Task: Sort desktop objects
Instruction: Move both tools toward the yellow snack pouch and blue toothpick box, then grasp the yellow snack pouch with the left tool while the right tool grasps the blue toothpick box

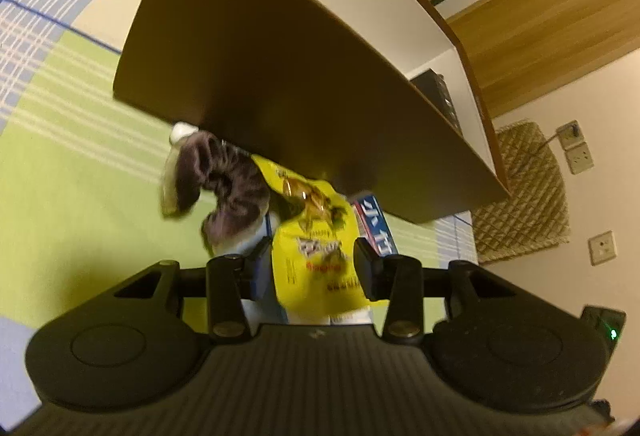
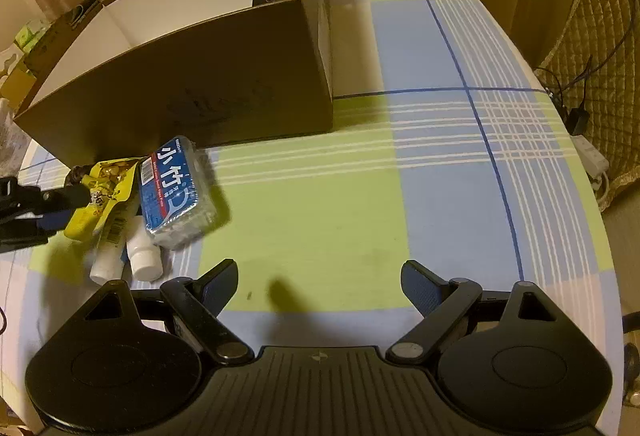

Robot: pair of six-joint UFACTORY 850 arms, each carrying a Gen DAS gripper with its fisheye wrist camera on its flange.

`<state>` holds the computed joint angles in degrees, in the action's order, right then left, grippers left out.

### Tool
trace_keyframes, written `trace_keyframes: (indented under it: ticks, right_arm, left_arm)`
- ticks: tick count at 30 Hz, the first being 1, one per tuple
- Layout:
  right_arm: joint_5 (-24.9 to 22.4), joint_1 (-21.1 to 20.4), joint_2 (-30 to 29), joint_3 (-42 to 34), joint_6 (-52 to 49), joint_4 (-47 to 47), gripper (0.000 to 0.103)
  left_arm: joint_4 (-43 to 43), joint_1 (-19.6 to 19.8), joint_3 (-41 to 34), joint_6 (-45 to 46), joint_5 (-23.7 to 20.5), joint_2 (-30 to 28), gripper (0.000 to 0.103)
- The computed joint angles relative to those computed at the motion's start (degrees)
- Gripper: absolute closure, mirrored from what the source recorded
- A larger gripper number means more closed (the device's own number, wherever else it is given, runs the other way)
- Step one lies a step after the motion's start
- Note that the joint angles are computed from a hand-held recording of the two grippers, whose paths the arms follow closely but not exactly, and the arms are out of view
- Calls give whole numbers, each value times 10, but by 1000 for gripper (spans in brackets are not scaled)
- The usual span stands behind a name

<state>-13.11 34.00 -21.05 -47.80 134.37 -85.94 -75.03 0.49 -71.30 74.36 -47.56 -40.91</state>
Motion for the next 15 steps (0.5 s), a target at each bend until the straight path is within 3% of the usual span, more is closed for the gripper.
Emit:
trace_keyframes:
  ticks: [9,15]
  right_arm:
    - [-1,-1,-3,-1,-15,21,16]
    - [-6,-1,-3,-2,-31,39,16]
  left_arm:
    - [12,-25,-42,-46,25,-29,77]
    - [10,-29,-50,-39,18,-33,82]
